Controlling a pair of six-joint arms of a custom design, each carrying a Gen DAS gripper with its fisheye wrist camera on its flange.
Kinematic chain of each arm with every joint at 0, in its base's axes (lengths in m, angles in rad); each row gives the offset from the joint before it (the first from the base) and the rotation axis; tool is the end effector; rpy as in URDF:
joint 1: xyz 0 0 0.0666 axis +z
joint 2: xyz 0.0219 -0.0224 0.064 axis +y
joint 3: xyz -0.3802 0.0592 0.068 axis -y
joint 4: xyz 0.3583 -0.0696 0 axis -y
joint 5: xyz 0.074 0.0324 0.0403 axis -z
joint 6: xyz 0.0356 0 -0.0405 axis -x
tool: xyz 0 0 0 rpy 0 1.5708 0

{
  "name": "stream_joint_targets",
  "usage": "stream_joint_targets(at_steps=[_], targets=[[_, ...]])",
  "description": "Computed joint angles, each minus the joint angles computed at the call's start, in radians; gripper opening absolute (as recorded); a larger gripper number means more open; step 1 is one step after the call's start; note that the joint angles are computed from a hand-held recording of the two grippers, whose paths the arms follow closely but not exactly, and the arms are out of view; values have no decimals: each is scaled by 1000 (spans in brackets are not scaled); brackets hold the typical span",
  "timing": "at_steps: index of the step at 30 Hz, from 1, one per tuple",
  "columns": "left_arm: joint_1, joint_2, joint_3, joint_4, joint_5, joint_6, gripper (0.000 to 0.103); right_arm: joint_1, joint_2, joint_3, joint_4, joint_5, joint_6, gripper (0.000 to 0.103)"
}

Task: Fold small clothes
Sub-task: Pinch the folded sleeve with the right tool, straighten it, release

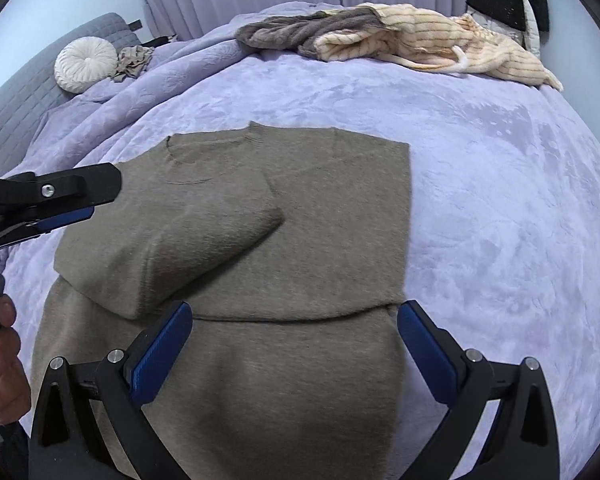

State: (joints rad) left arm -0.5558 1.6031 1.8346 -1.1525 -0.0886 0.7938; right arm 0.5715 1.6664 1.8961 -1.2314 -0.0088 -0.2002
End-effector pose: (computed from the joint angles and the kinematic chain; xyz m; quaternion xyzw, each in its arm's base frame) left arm 0.4406 -0.2704 0.5033 -0.1264 0.9384 -0.1665 0.2752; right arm 0.4489 0.2886 0.4917 -0.1784 0.9431 0.1096 0.2585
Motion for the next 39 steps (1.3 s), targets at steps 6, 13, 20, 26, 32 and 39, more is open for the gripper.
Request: stream_joint_targets(at_steps=[6,13,20,26,32,39], targets=[[89,-56,-154,-18,20,94,98,87,189,244,-91,24,-10,102],[42,-33,-196,-73,-74,7,98,53,176,168,-120,16,-59,30],[-2,-22,-200,-96,-155,-19,101,19,75,47,-59,-32,-79,76],[1,-23,-192,-107,-142,-30,101,-28,87,55,-30,-111,-187,82],[5,-10,-154,-140,-141,-13,101,-32,107,92,-55,-106,-174,9],[11,-9,-123,-137,-145,-12,101,24,73,174,63,31,19,8]])
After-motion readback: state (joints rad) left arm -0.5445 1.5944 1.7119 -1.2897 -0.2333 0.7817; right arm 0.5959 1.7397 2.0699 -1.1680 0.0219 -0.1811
